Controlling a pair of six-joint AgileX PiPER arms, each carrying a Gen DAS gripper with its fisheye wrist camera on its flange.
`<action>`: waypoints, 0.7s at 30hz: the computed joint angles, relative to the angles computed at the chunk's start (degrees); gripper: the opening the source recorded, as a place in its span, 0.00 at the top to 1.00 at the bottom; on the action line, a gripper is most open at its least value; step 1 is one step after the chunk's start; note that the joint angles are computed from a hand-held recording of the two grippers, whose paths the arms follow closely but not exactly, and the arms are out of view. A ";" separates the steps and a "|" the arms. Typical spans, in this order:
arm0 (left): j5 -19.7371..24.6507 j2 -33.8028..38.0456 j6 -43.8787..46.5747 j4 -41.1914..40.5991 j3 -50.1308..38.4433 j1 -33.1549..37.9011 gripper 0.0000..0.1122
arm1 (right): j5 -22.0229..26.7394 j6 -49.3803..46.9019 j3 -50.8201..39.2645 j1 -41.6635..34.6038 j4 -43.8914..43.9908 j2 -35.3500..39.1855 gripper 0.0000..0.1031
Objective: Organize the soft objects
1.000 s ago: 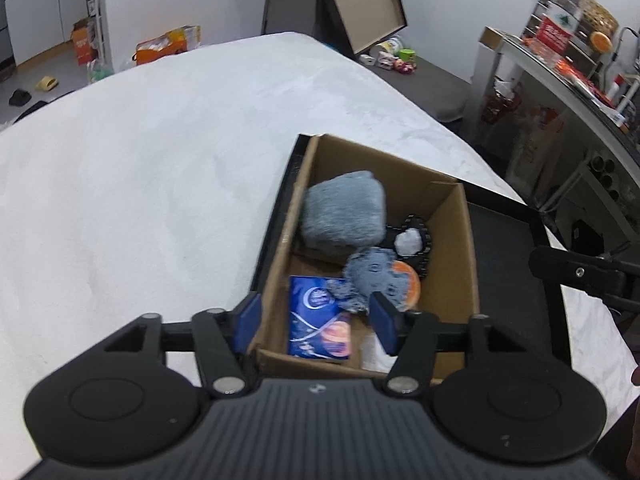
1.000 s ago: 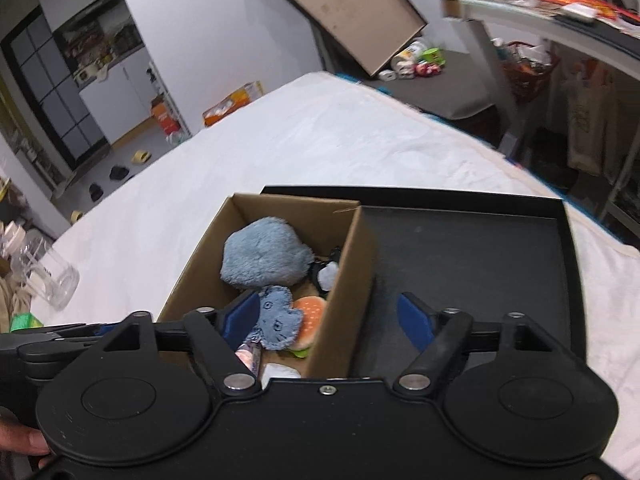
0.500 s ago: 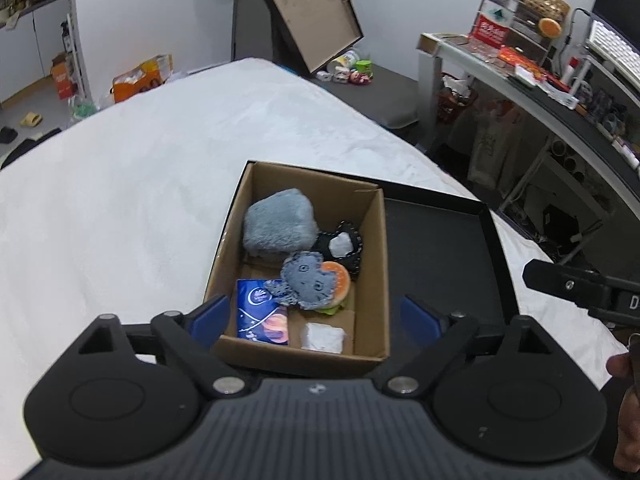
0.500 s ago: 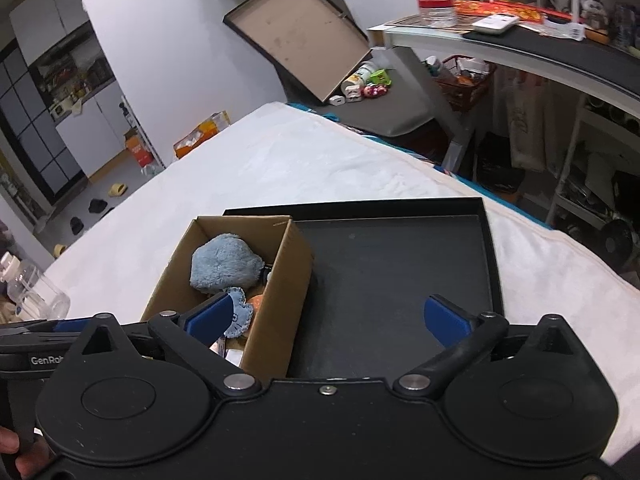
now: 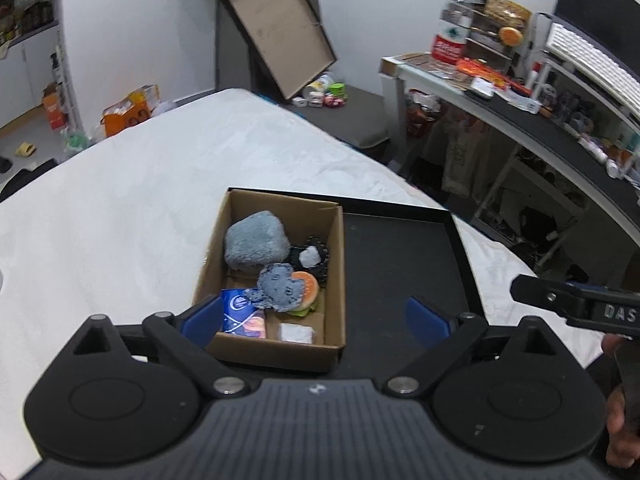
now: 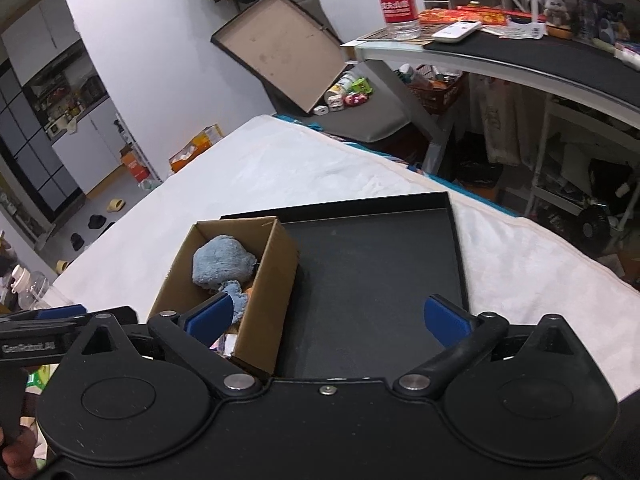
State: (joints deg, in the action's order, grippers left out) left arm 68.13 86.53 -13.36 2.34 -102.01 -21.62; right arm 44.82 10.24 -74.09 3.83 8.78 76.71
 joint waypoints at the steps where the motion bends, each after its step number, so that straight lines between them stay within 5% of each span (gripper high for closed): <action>1: 0.04 -0.40 -0.05 0.39 0.04 -0.52 0.10 | 0.23 0.49 0.09 0.12 -0.65 -0.42 0.00; 21: 0.68 -8.27 0.34 0.92 3.30 -2.10 0.08 | 6.10 10.54 0.37 3.71 -9.32 -8.20 0.00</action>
State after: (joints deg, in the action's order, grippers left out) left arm 68.81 78.25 -13.02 3.26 -98.71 -23.73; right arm 50.92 20.78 -73.72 7.53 -0.55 68.51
